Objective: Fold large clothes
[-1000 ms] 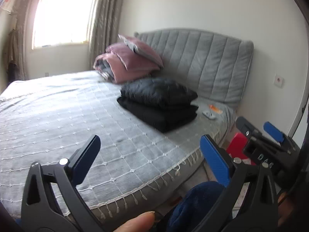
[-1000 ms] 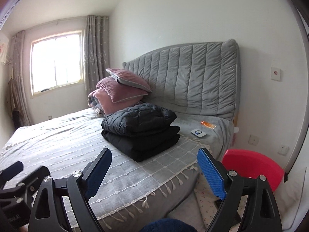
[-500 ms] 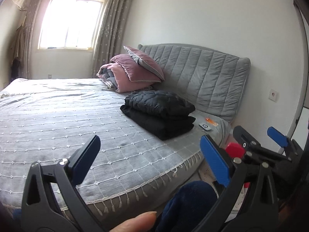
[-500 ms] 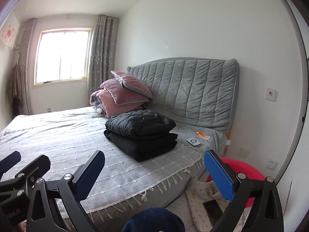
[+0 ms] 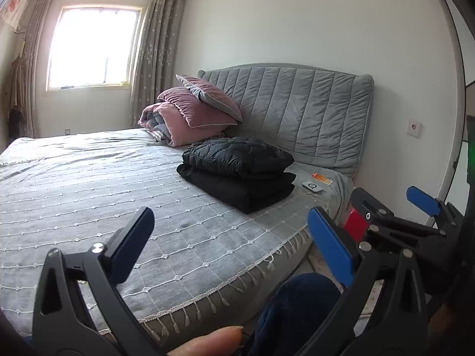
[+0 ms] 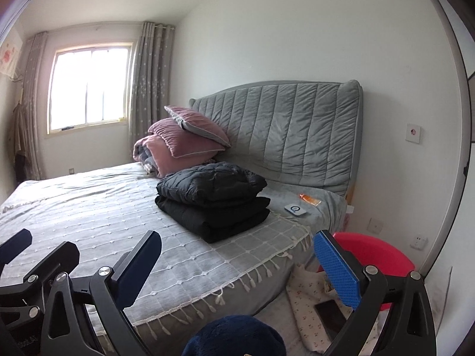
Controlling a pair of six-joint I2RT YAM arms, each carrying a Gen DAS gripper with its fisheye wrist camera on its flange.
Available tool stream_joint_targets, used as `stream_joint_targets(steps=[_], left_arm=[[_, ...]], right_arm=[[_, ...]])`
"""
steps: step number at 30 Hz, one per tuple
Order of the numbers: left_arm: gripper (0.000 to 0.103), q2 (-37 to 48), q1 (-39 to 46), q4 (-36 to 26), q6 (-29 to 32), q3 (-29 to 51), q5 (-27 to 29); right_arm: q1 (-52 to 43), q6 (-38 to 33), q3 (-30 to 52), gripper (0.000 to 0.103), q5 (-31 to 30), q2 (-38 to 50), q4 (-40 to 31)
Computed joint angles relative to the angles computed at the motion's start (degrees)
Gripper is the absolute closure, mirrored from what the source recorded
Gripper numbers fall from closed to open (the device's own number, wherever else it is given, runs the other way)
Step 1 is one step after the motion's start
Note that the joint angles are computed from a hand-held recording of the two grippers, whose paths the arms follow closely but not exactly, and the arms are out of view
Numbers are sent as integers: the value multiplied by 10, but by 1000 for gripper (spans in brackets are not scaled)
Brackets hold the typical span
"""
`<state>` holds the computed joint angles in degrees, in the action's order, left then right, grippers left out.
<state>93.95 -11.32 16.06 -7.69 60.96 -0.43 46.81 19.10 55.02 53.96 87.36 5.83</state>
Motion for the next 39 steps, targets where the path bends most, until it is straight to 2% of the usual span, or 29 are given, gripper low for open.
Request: stream_joint_targets(steps=[7, 15, 25, 39], left_arm=[[0, 26, -9, 11, -5, 16, 6], [0, 61, -2, -17, -24, 53, 47], [0, 63, -9, -31, -20, 61, 39], [0, 59, -4, -36, -18, 60, 37]], right_arm=[[-33, 28, -3, 0, -40, 20, -10], [-45, 32, -8, 0, -41, 28, 0], [-57, 30, -6, 0, -56, 31, 0], [-54, 35, -7, 0, -40, 33, -3]])
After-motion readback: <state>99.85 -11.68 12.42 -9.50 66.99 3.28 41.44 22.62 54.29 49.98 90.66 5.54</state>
